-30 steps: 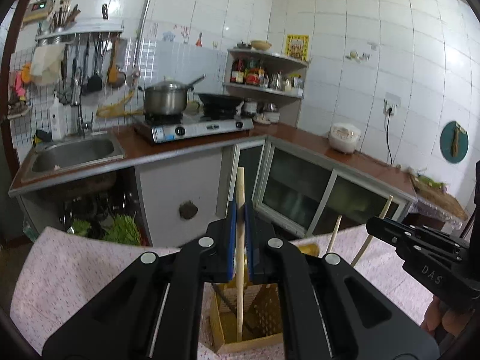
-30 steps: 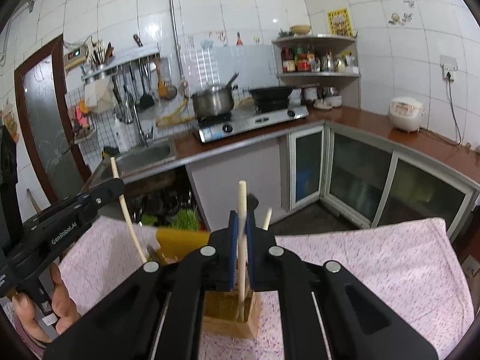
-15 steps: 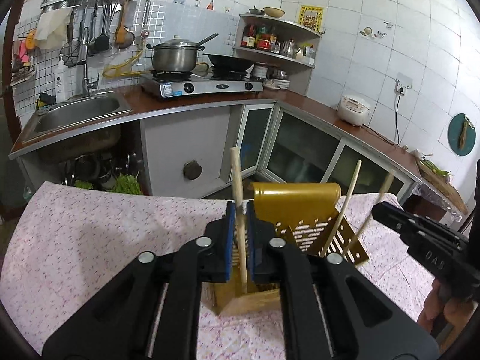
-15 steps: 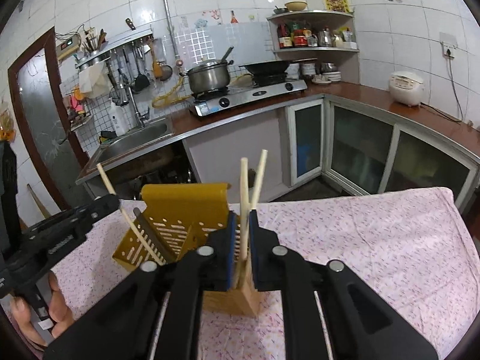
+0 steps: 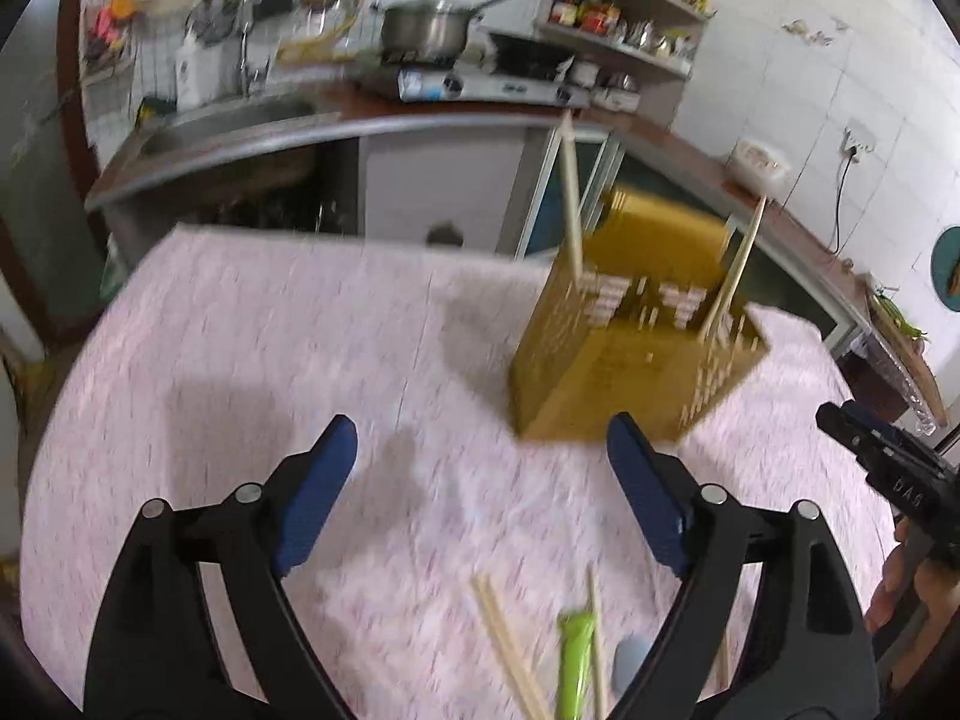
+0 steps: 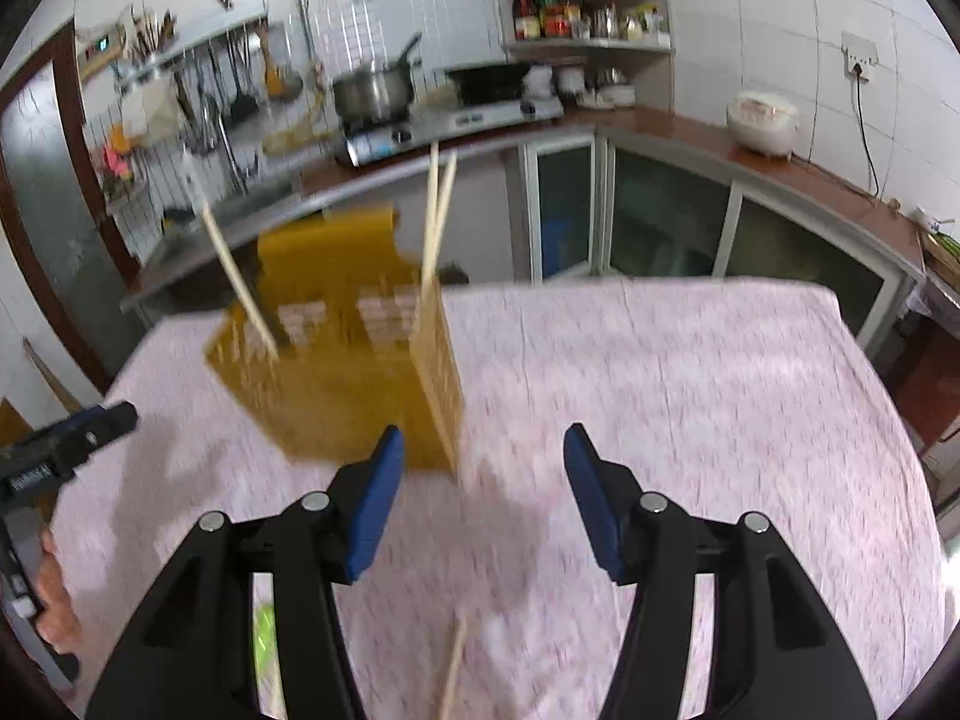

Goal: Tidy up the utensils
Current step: 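Bring both open tools back down to the chopsticks on the cloth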

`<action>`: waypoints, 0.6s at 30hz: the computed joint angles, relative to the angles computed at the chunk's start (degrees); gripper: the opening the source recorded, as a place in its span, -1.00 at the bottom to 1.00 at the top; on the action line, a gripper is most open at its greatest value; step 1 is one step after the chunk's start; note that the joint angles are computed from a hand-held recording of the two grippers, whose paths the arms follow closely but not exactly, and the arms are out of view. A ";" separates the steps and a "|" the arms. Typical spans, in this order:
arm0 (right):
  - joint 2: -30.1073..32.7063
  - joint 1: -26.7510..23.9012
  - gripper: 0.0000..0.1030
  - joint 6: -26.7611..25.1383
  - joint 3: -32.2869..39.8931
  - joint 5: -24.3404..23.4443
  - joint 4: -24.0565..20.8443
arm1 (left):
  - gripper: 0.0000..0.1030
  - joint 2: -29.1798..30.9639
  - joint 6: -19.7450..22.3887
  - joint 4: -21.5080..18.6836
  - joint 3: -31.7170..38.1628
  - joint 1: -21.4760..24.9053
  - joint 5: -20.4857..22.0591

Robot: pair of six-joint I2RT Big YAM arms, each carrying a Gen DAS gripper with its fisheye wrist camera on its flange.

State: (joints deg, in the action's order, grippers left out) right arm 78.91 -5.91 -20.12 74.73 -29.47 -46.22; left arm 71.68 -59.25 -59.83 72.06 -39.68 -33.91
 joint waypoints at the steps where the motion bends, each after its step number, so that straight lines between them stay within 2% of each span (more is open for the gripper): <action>1: -0.27 -0.22 0.08 -0.85 -0.94 0.16 -0.25 | 0.63 -0.56 -1.71 -0.37 -1.44 -0.49 1.09; 4: -1.43 -0.67 0.08 -3.68 -4.77 1.75 -0.50 | 0.75 -1.07 -7.07 -2.22 -4.11 -1.97 1.82; 7: -2.10 -1.34 0.08 -5.74 -7.66 2.53 -1.18 | 0.80 -0.88 -10.02 -3.15 -6.29 -3.38 2.89; 13: -2.71 -2.33 0.16 -7.70 -11.35 4.25 -2.10 | 0.90 1.14 -11.01 -4.17 -7.57 -5.74 5.53; 18: -2.85 -2.31 0.37 -9.44 -12.41 5.43 -3.74 | 0.90 2.71 -11.15 -4.96 -7.62 -6.25 9.44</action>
